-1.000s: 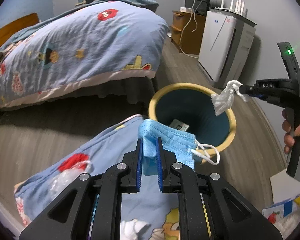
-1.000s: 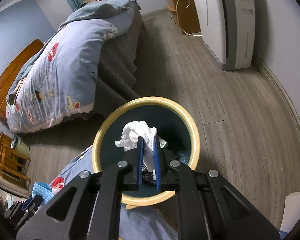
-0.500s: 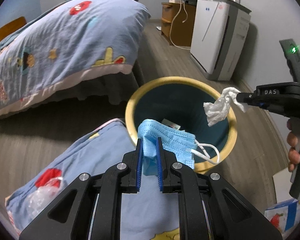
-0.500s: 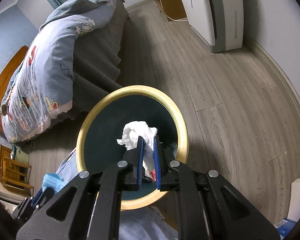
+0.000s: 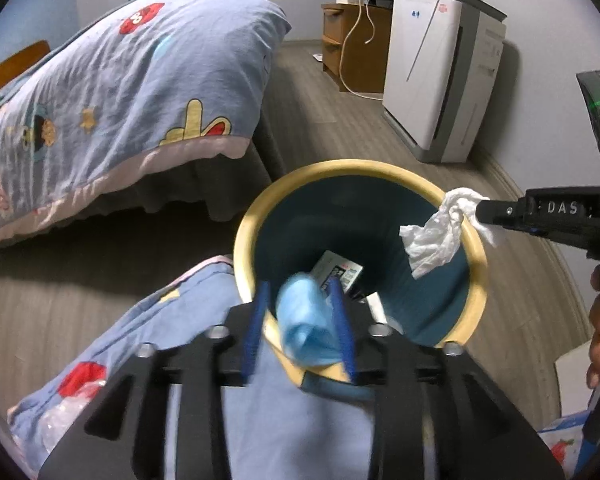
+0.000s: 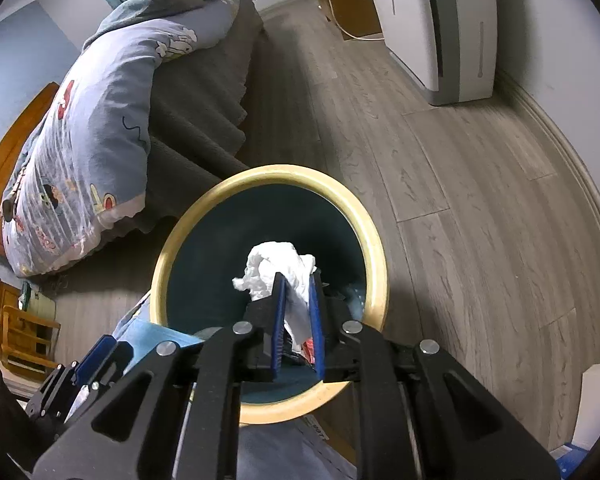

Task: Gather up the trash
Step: 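Open the right tool over the bin to drop the tissue while left drops the mask, then move both open tools back over the pillow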

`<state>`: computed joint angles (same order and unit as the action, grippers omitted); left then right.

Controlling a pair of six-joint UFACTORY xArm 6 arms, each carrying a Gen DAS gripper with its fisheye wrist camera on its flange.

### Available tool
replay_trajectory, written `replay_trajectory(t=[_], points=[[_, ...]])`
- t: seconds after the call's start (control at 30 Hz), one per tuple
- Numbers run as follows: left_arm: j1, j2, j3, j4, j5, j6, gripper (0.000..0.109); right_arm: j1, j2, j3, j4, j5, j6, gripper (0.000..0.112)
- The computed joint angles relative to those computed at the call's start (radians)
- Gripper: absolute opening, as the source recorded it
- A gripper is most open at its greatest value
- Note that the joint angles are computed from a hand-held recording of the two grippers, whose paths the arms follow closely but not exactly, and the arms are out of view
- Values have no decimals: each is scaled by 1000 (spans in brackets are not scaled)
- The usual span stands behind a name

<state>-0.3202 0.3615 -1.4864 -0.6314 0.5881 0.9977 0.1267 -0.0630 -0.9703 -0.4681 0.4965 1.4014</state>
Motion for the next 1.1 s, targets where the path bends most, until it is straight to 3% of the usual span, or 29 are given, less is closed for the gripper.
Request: replay_trajectory(t=[0.03, 0.17, 0.23, 0.43, 0.6, 0.83, 1.1], points=[[2, -2, 2, -7, 1, 4, 50, 0, 2, -1, 3, -3, -1, 20], [10, -6, 10, -19, -5, -6, 63, 1, 2, 0, 4, -15, -2, 32], [14, -9, 15, -27, -8, -6, 70, 2, 2, -3, -7, -14, 3, 49], [28, -29, 42, -54, -45, 8, 90, 7, -8, -9, -68, 8, 66, 87], [48, -38, 55, -52, -58, 11, 93, 40, 1, -58, -118, 99, 63, 97], [94, -86, 89, -31, -36, -6, 93, 104, 26, -155, -186, 261, 19, 97], [210, -220, 172, -83, 36, 92, 94, 203, 44, -235, -187, 355, -42, 97]])
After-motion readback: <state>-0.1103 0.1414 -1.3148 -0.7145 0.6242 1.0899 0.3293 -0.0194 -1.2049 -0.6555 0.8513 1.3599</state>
